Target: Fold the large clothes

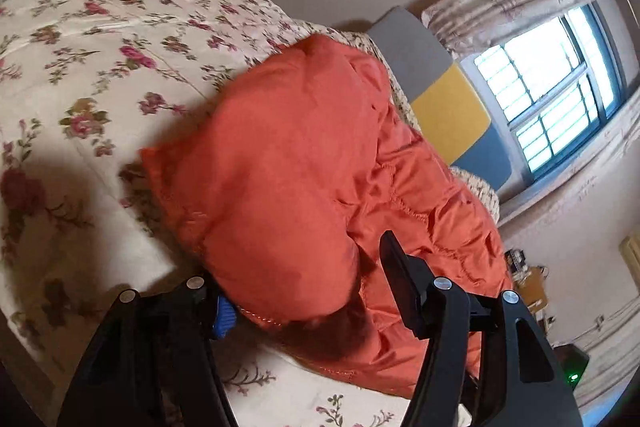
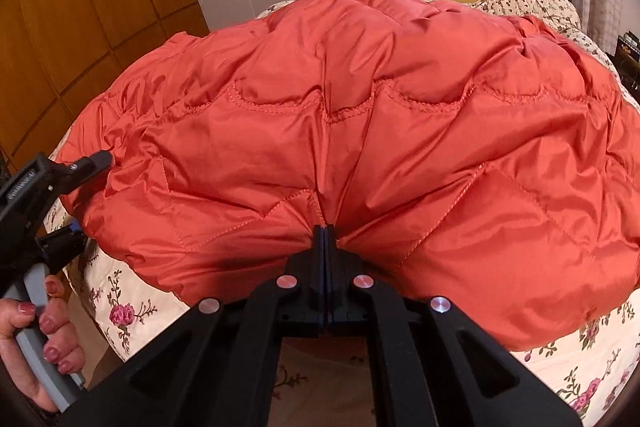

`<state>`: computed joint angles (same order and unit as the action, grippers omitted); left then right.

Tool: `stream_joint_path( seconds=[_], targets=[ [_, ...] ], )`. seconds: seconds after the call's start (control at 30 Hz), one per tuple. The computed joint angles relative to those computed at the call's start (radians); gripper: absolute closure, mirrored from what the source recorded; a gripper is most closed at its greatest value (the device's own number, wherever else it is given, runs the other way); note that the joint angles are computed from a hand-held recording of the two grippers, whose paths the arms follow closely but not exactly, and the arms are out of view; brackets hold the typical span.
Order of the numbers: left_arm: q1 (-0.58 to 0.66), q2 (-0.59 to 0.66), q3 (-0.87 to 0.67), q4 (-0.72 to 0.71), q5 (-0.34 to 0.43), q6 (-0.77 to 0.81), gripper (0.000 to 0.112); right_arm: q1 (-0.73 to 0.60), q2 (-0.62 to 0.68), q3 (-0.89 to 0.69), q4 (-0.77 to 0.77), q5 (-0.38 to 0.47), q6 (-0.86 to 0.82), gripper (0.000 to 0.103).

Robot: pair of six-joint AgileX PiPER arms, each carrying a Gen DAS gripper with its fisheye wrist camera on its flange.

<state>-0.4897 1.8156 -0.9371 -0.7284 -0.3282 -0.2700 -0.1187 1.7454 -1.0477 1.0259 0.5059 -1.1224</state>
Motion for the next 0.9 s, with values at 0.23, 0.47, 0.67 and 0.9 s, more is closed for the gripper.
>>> stream_joint_path(
  seconds=[0.23, 0.47, 0.67, 0.9],
  targets=[
    [-0.005, 0.005, -0.085, -0.303, 0.047, 0.314, 0.089, 0.022, -0.009, -0.017, -0.1, -0.012, 0.132, 0.103],
    [-0.175, -0.058, -0.211, -0.662, -0.114, 0.937, 0.092, 0.029, -0.008, -0.028, -0.15, -0.016, 0.204, 0.103],
    [-0.289, -0.009, -0.414, -0.819, -0.125, 1.383, 0.092, -0.025, 0.049, -0.11, -0.139, 0.106, 0.244, 0.103],
    [-0.375, 0.089, -0.581, -0.958, -0.202, 1.691, 0.092, -0.188, 0.021, -0.119, -0.015, 0.279, 0.153, 0.092]
  ],
)
